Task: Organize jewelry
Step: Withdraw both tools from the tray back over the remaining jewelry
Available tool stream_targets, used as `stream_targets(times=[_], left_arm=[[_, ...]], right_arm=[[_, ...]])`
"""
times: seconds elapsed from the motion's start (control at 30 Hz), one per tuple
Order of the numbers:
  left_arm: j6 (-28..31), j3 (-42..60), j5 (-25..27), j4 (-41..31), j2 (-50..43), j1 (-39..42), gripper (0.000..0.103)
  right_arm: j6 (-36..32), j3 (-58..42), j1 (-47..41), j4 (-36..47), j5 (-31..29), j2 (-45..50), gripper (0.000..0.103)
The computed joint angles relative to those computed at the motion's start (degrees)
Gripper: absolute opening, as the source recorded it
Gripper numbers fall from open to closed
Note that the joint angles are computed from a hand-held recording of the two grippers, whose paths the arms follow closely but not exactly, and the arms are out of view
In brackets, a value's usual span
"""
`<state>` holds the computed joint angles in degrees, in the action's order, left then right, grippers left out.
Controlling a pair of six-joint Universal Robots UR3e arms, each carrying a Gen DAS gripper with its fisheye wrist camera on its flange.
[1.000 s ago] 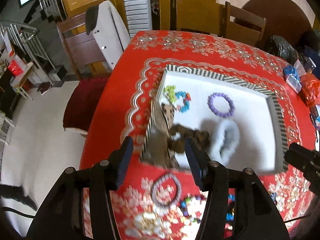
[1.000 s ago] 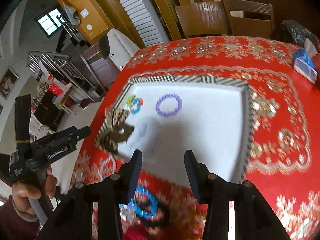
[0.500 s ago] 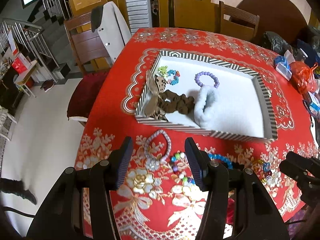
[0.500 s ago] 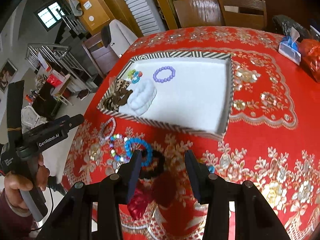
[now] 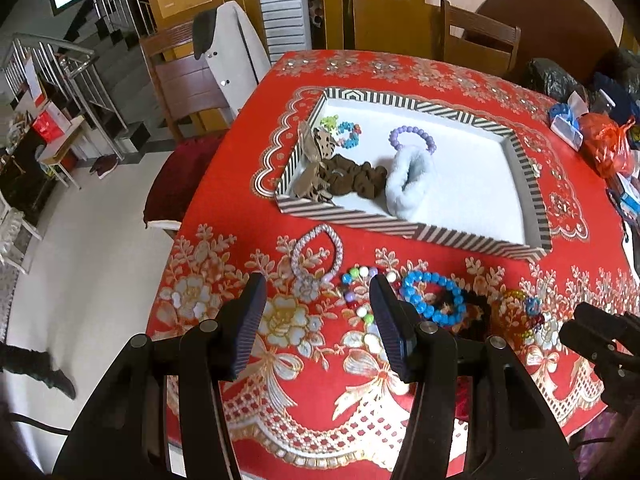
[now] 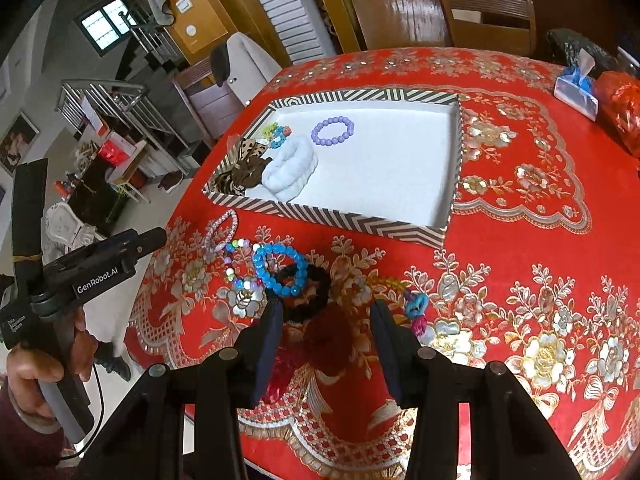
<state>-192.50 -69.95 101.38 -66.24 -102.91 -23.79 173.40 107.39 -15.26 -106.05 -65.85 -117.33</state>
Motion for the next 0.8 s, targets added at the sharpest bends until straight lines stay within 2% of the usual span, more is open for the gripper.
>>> stream_targets(times=[0.4, 0.5, 0.67, 0.8], left_arm=[[-2.2, -2.5, 0.8, -0.5, 1.8, -2.4, 0.053], [-2.7, -3.1, 1.1, -0.6, 2.3, -3.0, 0.053], [-3.4, -3.7, 1.0, -1.2, 2.6, -3.7, 0.054], [-4.3, -5.0, -1.1, -1.5, 3.6, -2.8, 0.055]], right_arm=[[-3.5, 2.1, -2.9, 3.0, 0.9, -4.0, 0.044], [-3.7, 2.4, -3.3, 3.1, 1.0, -4.9, 0.057], [-5.7, 3.0, -5.4, 5.5, 2.0, -6.5, 0.058], [-6.8, 3.6, -6.9, 7.1, 2.8, -7.8, 0.058]])
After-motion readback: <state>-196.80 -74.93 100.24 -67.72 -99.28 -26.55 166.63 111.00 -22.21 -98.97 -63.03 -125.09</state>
